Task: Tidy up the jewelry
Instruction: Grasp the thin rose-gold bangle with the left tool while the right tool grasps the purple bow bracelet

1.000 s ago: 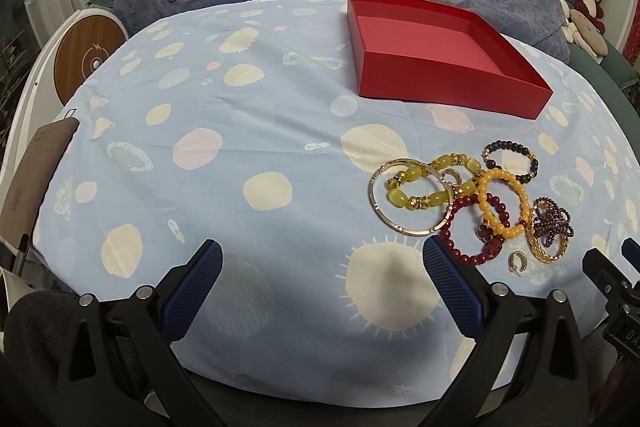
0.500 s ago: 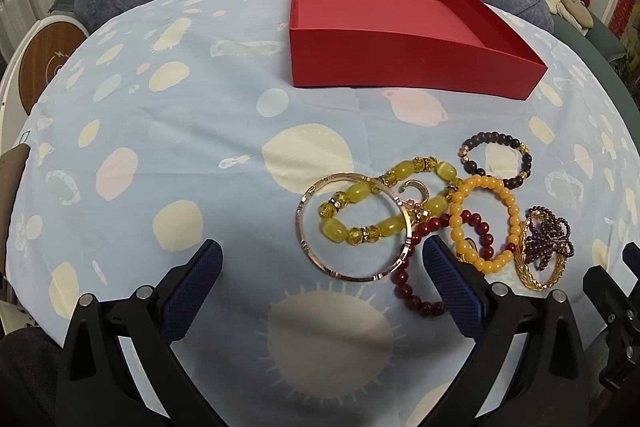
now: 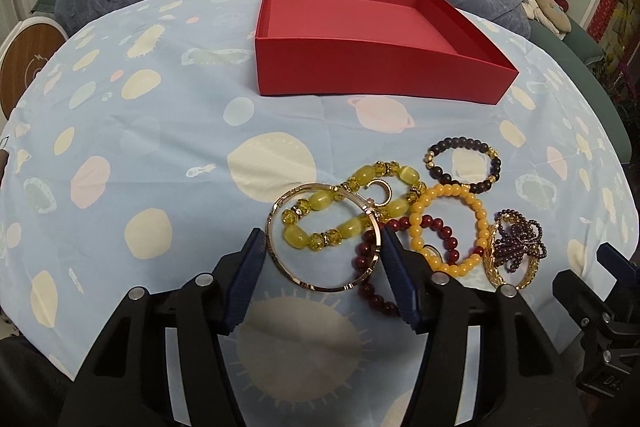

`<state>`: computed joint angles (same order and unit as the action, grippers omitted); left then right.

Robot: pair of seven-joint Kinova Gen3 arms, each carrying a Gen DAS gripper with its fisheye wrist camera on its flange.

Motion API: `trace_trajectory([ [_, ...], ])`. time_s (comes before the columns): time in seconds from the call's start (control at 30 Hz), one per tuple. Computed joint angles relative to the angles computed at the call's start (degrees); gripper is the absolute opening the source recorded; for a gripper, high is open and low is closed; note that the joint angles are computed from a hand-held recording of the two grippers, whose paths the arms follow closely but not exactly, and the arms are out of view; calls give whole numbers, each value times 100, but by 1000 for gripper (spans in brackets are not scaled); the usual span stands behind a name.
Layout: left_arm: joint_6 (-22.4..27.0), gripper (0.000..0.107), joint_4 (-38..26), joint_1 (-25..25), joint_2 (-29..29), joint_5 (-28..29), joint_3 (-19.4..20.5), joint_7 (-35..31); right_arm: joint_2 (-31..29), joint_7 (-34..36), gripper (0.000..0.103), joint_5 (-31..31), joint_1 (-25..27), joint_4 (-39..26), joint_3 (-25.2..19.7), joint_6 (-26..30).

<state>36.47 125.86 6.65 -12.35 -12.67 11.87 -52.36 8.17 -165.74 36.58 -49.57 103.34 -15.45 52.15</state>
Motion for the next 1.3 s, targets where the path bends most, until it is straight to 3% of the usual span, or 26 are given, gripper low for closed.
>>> trace_trajectory([
  [0.47, 344, 56, 111, -282, -756, 100, 135, -26, 61, 414, 89, -202, 54, -268, 15, -201],
  [0.57, 379, 56, 120, -353, -745, 95, 177, -11, 172, 615, 80, -282, 41, -369, 39, -225],
  [0.7, 376, 56, 157, -380, -754, 91, 217, 18, 322, 972, 59, -577, 65, -460, 103, -263],
  [1.1, 291, 56, 206, -345, -734, 203, 140, -143, 368, 1328, 31, -931, 88, -369, 277, -615],
  [1.17, 288, 56, 213, -344, -734, 211, 147, -158, 349, 1366, 19, -969, 126, -331, 281, -693],
  [1.3, 301, 56, 210, -347, -736, 209, 187, -143, 300, 1479, 11, -1125, 233, -270, 287, -846],
])
